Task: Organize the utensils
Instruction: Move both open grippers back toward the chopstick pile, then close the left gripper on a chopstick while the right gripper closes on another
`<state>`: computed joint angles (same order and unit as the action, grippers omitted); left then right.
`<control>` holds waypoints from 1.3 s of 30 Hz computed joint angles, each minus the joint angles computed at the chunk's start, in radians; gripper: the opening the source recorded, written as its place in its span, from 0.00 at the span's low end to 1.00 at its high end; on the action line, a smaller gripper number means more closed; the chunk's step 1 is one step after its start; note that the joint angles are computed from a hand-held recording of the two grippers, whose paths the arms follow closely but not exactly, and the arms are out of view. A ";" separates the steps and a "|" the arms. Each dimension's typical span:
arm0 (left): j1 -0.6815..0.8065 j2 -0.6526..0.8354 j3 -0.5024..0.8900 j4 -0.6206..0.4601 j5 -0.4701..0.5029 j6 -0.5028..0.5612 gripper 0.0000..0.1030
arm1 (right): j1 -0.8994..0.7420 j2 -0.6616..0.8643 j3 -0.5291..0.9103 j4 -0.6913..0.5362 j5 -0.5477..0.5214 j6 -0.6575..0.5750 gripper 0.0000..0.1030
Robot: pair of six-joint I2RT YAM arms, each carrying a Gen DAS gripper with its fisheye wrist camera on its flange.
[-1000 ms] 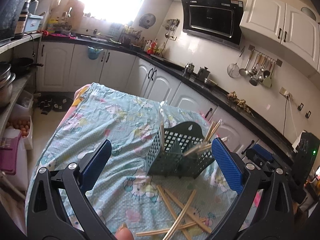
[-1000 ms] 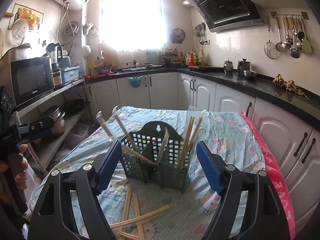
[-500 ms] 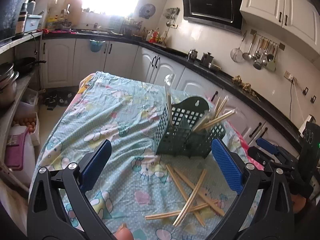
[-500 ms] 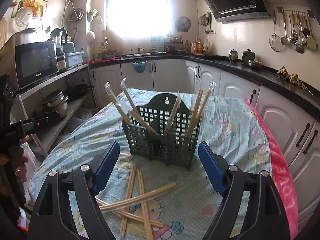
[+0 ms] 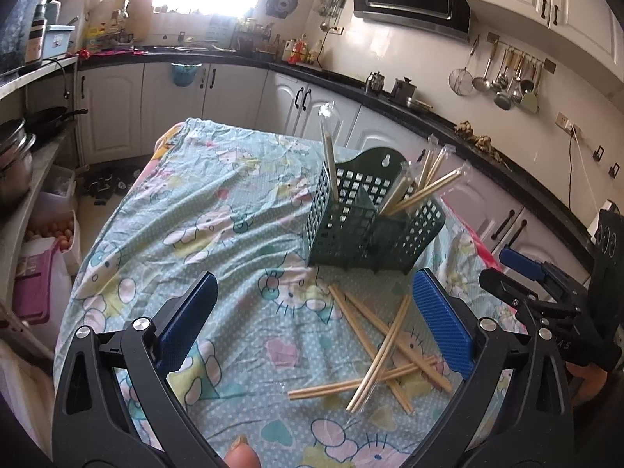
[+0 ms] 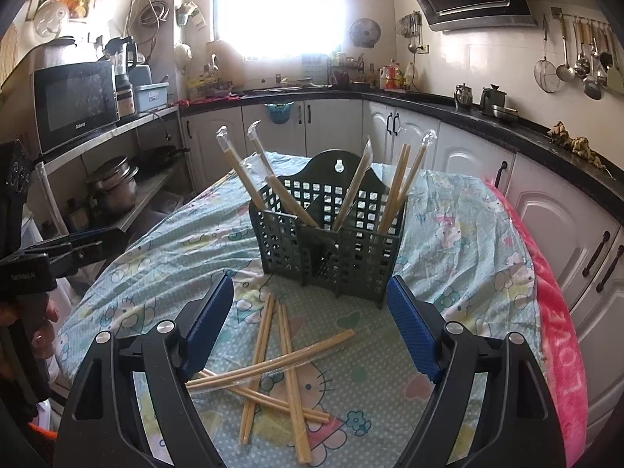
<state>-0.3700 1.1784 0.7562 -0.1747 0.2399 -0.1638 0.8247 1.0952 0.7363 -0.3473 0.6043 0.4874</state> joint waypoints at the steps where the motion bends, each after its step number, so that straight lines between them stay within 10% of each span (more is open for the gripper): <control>1: 0.000 -0.001 -0.004 -0.002 0.001 0.001 0.90 | 0.000 0.002 -0.003 0.001 -0.004 0.001 0.76; 39: 0.092 0.121 -0.166 -0.023 0.229 0.059 0.89 | -0.152 0.228 -0.085 0.094 -0.233 0.075 0.72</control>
<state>-0.2777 1.2996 0.5904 -0.1981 0.4690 -0.1043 0.6728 1.3231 0.6516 -0.2529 0.3709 0.5622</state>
